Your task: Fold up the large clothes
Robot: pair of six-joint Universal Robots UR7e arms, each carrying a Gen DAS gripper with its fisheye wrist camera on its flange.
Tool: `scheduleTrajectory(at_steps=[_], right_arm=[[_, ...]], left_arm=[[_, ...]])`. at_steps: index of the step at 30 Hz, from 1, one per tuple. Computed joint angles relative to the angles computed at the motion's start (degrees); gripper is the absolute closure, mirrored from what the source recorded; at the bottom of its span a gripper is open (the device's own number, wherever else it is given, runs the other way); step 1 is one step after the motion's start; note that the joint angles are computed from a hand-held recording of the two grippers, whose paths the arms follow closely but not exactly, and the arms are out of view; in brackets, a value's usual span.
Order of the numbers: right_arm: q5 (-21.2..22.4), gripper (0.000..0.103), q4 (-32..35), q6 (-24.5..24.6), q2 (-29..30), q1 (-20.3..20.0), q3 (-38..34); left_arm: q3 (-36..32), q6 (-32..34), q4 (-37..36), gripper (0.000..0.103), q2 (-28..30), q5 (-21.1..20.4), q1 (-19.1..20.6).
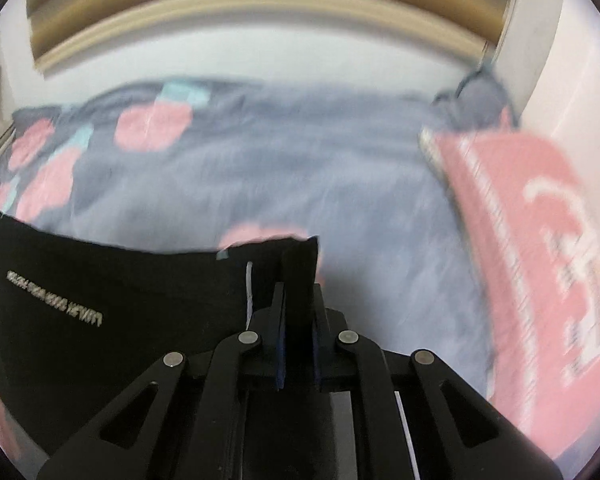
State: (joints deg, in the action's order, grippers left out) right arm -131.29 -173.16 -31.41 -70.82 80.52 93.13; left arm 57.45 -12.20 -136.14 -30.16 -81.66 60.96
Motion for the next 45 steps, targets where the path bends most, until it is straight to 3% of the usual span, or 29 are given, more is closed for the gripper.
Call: scheduleTrajectory(at_steps=[3, 5, 7, 9, 12, 14, 15, 18, 21, 23, 26, 31, 34, 37, 39, 45], right_arm=[[-1.2, 0.093, 1.2, 1.9, 3.8, -0.5, -5.9], [-1.4, 0.093, 8.1, 7.4, 7.0, -2.7, -10.6], [-1.4, 0.093, 13.7, 10.4, 9.9, -5.0, -13.4], [-0.9, 0.093, 19.4, 14.0, 12.3, -7.4, -15.3], [1.0, 0.093, 22.6, 16.9, 13.6, -9.4, -15.6], [0.9, 0.092, 23.2, 18.4, 14.1, -9.9, -15.8], [0.6, 0.091, 23.1, 18.8, 14.2, -9.8, -15.8], [0.5, 0.073, 22.6, 19.6, 12.9, -9.6, -14.5], [2.9, 0.058, 18.6, 20.8, 7.7, -9.2, -8.9], [1.9, 0.050, 14.0, 20.7, 4.4, -8.2, -4.3], [0.1, 0.047, 9.5, 20.9, -1.0, -6.3, 2.9], [4.7, 0.047, 12.9, 25.0, -7.7, -3.2, 12.6], [6.1, 0.047, 13.8, 25.1, -7.3, -0.8, 15.5], [3.8, 0.046, 11.2, 22.6, -4.8, 2.1, 16.6], [3.4, 0.042, 10.7, 22.0, -3.2, 3.1, 16.8], [2.0, 0.041, 14.3, 22.1, 2.4, 0.3, 14.8]], left_arm=[[-7.7, -0.7, 2.2, 0.092, 5.2, 1.8, -0.2], [-13.8, -3.9, 5.9, 0.092, 9.3, 0.3, 1.2], [-20.3, -6.9, 11.9, 0.092, 13.9, 2.7, 2.6], [-24.5, -7.9, 17.4, 0.092, 17.7, 6.0, 3.5], [-25.6, -7.7, 19.0, 0.086, 20.0, 7.3, 4.3], [-27.2, -8.5, 20.3, 0.082, 20.8, 5.4, 5.1], [-29.4, -9.7, 22.0, 0.081, 21.6, 2.4, 6.1], [-33.8, -10.6, 26.5, 0.079, 22.5, -2.1, 7.4], [-28.0, -9.6, 25.3, 0.069, 17.6, 0.2, 6.0], [-22.2, -8.2, 22.1, 0.057, 13.4, 2.4, 4.8], [-14.7, -4.7, 19.4, 0.056, 7.5, 3.9, 3.0], [1.8, -0.1, 12.7, 0.055, -1.0, 4.0, -2.0], [10.3, 1.1, 9.3, 0.055, -3.2, 1.7, -5.3], [16.1, 2.8, 6.5, 0.055, -3.3, 5.6, -8.9], [18.3, 1.1, 4.9, 0.055, -2.6, 4.8, -9.4], [19.6, -0.3, 3.5, 0.055, 0.8, 9.4, -9.0]])
